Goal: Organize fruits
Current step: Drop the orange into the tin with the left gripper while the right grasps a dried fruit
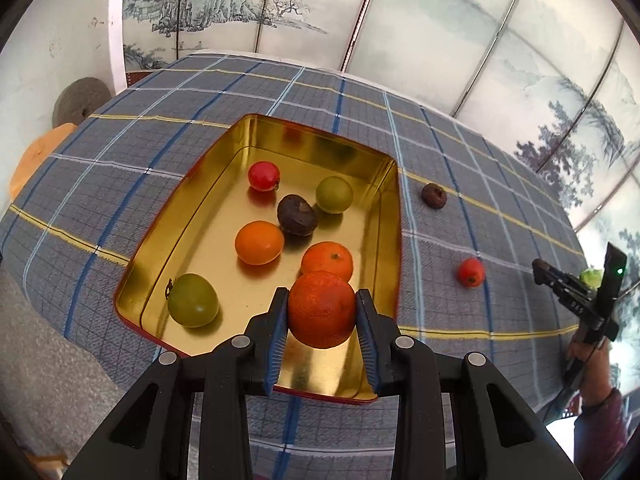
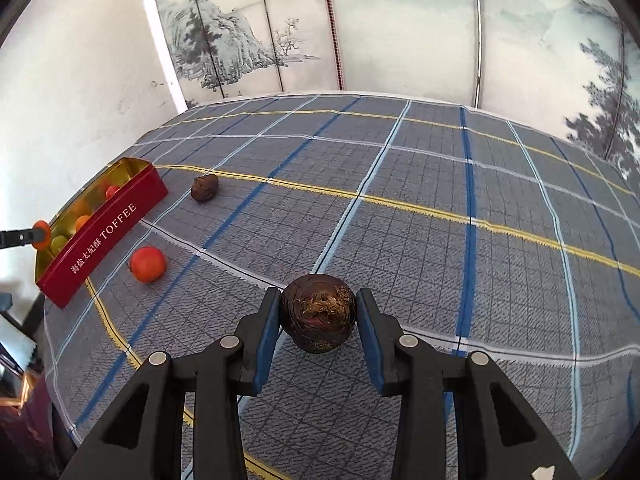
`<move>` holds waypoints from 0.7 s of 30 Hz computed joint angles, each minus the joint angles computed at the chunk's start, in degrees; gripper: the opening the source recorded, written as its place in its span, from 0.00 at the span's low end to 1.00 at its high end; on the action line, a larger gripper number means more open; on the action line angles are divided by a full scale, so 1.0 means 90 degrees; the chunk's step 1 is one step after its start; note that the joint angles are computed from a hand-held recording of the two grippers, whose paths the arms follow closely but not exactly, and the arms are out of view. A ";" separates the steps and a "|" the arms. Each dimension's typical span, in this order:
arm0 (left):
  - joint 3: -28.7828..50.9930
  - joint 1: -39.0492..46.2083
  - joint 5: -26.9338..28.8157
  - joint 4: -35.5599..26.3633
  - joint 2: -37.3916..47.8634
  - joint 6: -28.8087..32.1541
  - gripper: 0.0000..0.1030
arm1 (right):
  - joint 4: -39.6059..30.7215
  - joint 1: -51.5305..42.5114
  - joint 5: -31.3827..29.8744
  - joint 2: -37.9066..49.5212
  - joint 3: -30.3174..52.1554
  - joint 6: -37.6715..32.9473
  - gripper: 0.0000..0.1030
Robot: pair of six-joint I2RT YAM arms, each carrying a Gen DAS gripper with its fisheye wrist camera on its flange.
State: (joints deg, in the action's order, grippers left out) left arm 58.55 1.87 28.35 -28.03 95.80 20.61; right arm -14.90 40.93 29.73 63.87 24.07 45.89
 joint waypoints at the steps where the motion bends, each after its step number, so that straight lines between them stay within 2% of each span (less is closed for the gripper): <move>1: -0.0028 -0.0013 -0.0045 0.0058 0.0010 -0.0001 0.33 | 0.0015 0.0035 0.0016 0.0018 -0.0002 0.0037 0.34; 12: -0.0652 -0.0374 -0.0849 0.1070 -0.0091 0.0103 0.33 | -0.0214 0.0433 0.0302 -0.0182 -0.0001 0.0467 0.34; 21: -0.0808 -0.0456 -0.1148 0.1354 -0.0113 0.0140 0.35 | -0.0673 0.0762 0.0597 -0.0315 0.0299 0.0664 0.34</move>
